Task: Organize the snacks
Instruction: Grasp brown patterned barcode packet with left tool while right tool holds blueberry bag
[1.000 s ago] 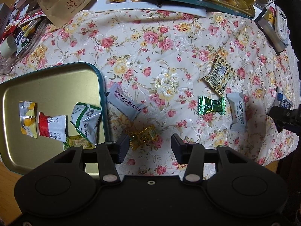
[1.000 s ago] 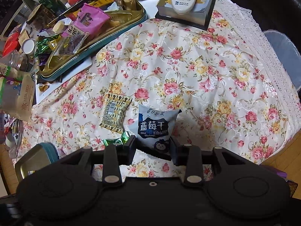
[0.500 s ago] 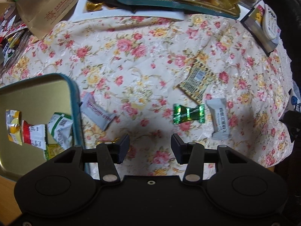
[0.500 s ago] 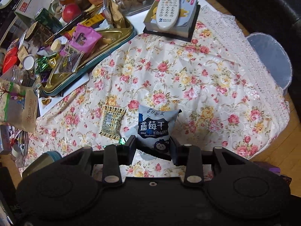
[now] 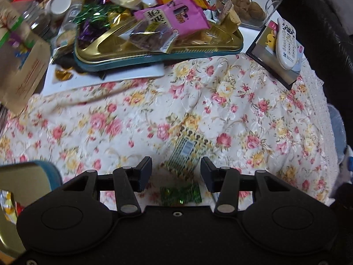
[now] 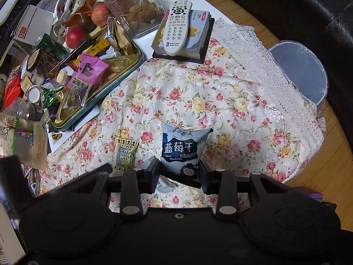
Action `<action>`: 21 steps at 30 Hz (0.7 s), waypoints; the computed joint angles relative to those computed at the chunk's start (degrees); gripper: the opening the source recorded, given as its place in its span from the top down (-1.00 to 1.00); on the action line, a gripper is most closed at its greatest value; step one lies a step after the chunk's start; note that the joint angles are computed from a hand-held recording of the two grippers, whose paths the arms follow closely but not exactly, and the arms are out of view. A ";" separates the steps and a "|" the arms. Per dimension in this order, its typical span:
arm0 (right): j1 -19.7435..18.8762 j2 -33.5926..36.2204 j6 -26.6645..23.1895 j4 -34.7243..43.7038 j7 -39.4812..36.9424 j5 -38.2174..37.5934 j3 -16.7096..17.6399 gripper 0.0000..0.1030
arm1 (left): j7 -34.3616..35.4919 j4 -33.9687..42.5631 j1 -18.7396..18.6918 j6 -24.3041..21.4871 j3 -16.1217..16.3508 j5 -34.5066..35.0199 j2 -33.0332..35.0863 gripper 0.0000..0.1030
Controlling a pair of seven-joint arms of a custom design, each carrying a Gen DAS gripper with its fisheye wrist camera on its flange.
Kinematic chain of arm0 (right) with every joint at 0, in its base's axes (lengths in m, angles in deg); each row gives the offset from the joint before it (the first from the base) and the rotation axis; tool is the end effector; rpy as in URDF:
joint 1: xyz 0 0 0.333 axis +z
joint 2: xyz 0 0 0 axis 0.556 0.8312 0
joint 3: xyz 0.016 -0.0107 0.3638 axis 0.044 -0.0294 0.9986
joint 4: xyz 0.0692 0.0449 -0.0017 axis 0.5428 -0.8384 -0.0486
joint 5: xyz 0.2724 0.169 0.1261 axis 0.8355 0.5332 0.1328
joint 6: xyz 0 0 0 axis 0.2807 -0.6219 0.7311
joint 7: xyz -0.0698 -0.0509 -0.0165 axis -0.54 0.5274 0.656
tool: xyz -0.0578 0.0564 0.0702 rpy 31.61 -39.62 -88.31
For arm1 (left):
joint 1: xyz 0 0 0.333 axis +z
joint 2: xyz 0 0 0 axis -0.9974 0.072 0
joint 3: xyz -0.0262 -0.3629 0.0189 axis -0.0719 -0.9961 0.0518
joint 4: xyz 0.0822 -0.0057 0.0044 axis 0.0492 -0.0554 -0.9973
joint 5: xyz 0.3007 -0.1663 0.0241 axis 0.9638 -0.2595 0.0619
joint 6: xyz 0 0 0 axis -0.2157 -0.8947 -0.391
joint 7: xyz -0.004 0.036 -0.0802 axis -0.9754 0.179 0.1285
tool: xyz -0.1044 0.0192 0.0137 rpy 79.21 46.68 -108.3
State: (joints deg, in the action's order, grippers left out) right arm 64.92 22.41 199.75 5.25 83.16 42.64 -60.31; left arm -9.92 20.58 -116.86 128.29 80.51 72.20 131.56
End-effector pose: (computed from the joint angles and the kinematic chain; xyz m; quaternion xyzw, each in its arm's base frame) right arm 0.5587 0.3962 0.5590 -0.5243 0.8427 -0.0276 0.1195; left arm 0.6357 -0.4334 0.4593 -0.6786 0.7242 -0.1140 0.0444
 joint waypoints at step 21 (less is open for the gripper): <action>0.40 2.56 -2.49 4.35 -2.82 1.56 0.14 0.26 | 2.17 -0.58 0.30 4.65 -1.33 -3.61 4.45 -0.06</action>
State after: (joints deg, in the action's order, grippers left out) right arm 65.32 24.97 197.25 9.60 80.34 44.20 -60.17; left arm -7.75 20.00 -116.56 132.94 79.18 68.60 136.02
